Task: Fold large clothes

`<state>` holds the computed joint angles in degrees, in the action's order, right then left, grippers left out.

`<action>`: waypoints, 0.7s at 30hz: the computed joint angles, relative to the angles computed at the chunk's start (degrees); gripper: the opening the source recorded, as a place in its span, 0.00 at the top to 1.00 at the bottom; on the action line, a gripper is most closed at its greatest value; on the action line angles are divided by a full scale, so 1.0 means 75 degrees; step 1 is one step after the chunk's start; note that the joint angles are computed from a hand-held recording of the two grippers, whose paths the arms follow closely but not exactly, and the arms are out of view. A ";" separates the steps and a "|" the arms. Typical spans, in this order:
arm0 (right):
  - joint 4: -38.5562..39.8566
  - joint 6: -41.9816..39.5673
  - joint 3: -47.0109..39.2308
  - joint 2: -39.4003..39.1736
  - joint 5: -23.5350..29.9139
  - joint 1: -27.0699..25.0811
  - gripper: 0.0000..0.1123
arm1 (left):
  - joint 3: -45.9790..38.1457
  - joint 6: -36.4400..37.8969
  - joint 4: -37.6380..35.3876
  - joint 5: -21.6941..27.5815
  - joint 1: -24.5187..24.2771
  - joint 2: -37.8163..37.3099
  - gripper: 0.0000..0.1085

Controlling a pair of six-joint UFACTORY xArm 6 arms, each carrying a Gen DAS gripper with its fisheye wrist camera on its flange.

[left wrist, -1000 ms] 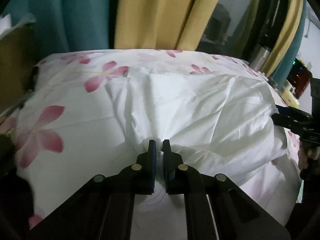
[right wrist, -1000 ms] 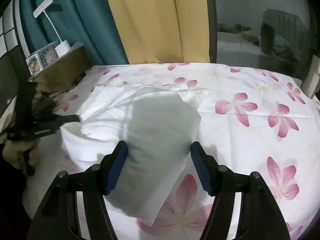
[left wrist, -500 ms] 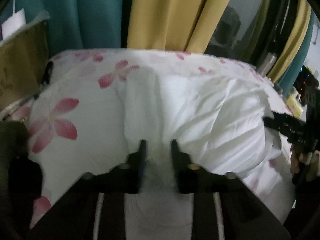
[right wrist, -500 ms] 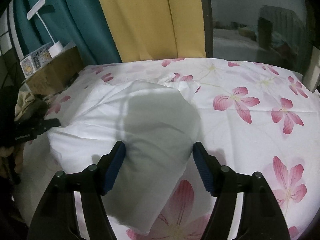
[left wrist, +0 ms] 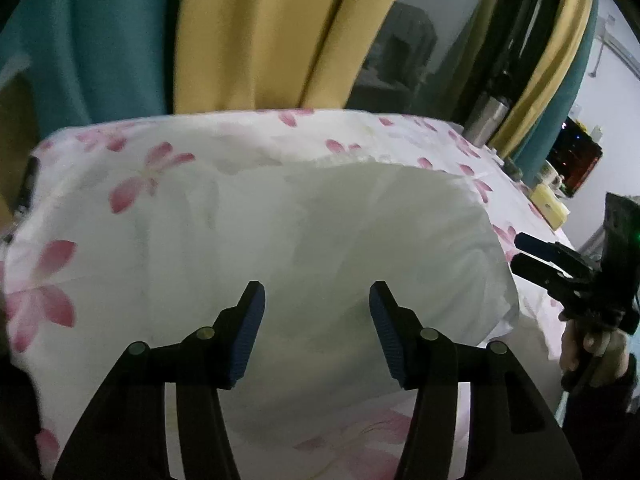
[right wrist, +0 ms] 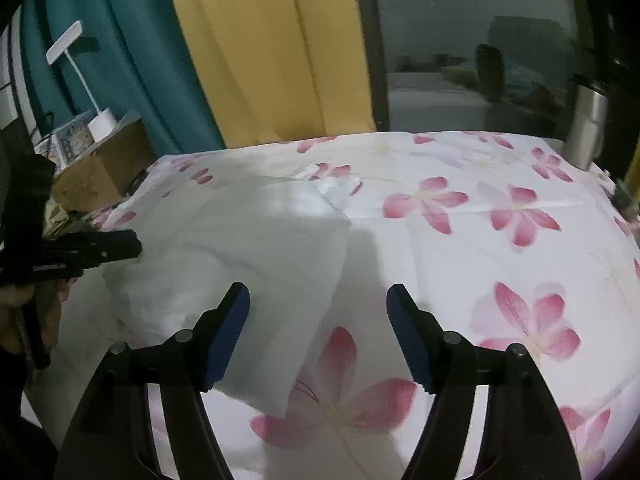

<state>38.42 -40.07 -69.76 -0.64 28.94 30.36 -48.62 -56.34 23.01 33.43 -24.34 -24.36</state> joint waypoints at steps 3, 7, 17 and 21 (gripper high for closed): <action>0.0066 -0.0018 0.0191 -0.0179 -0.0039 -0.0136 0.33 | -0.0075 0.0057 -0.0150 0.0154 0.0102 0.0105 0.47; 0.0308 -0.0197 0.0240 -0.0269 0.0064 -0.0342 0.32 | 0.0149 -0.0215 0.0045 0.0582 0.0489 -0.0149 0.46; 0.1301 -0.0635 -0.0829 0.0517 0.0680 -0.0571 0.32 | 0.1025 0.0194 -0.0649 -0.0067 0.1243 -0.0661 0.29; 0.1466 -0.0516 -0.1517 0.1159 0.1262 -0.0528 0.32 | 0.0714 0.0080 -0.0435 0.0163 0.1139 -0.0349 0.26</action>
<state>49.41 -43.94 -81.14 8.05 38.41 26.40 -43.27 -55.74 19.75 34.65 -15.80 -26.98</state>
